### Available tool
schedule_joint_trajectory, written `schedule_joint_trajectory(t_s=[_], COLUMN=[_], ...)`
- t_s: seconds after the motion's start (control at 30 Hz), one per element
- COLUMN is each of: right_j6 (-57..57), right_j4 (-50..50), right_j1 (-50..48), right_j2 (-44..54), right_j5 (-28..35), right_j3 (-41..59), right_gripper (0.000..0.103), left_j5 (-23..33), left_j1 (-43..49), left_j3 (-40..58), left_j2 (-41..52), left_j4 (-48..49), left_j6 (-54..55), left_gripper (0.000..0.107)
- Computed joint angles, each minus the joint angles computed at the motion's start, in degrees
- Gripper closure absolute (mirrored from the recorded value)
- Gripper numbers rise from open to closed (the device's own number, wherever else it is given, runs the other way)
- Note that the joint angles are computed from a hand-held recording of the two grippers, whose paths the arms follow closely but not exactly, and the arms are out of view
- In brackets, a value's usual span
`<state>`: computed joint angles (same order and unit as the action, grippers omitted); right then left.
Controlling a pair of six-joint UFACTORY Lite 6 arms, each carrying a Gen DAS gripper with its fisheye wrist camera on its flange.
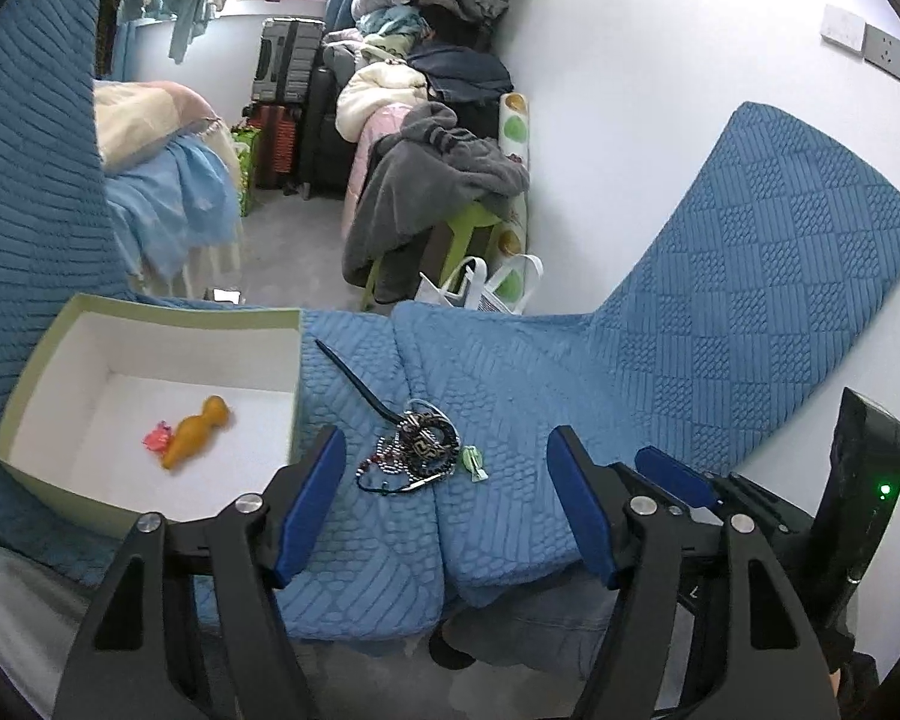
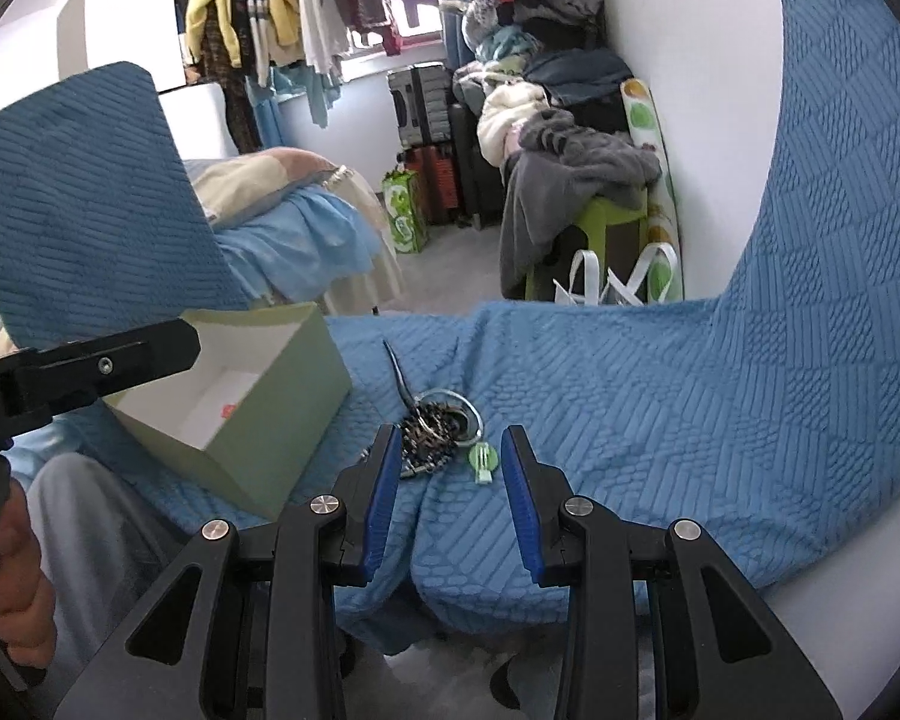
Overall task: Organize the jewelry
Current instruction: 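Return both tools to the jewelry pile on the cushion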
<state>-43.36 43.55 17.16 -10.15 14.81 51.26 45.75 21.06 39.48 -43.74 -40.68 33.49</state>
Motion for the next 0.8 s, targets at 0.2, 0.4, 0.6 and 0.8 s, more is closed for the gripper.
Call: schedule_joint_trajectory(t_s=[0.2,0.4,0.6,0.8], right_j6=[-17.31,-21.83,-18.96,-12.96], right_j4=[16.25,20.99,17.64,10.19], right_j1=[-3.31,-5.70,-6.97,-6.34], right_j2=[4.05,13.39,24.15,35.21], right_j5=[1.17,5.56,9.45,11.43], right_j3=[-0.34,5.31,13.79,24.25], right_gripper=[0.071,0.076,0.079,0.080], left_j5=[-7.60,-12.44,-18.08,-23.35], left_j1=[-7.72,-10.95,-15.29,-17.81], left_j3=[-2.34,-4.16,-4.48,-3.42], left_j2=[4.81,12.42,20.06,28.59], left_j4=[1.73,-0.68,-2.03,-5.42], left_j6=[-3.25,-0.44,1.54,5.72], left_gripper=[0.048,0.060,0.063,0.073])
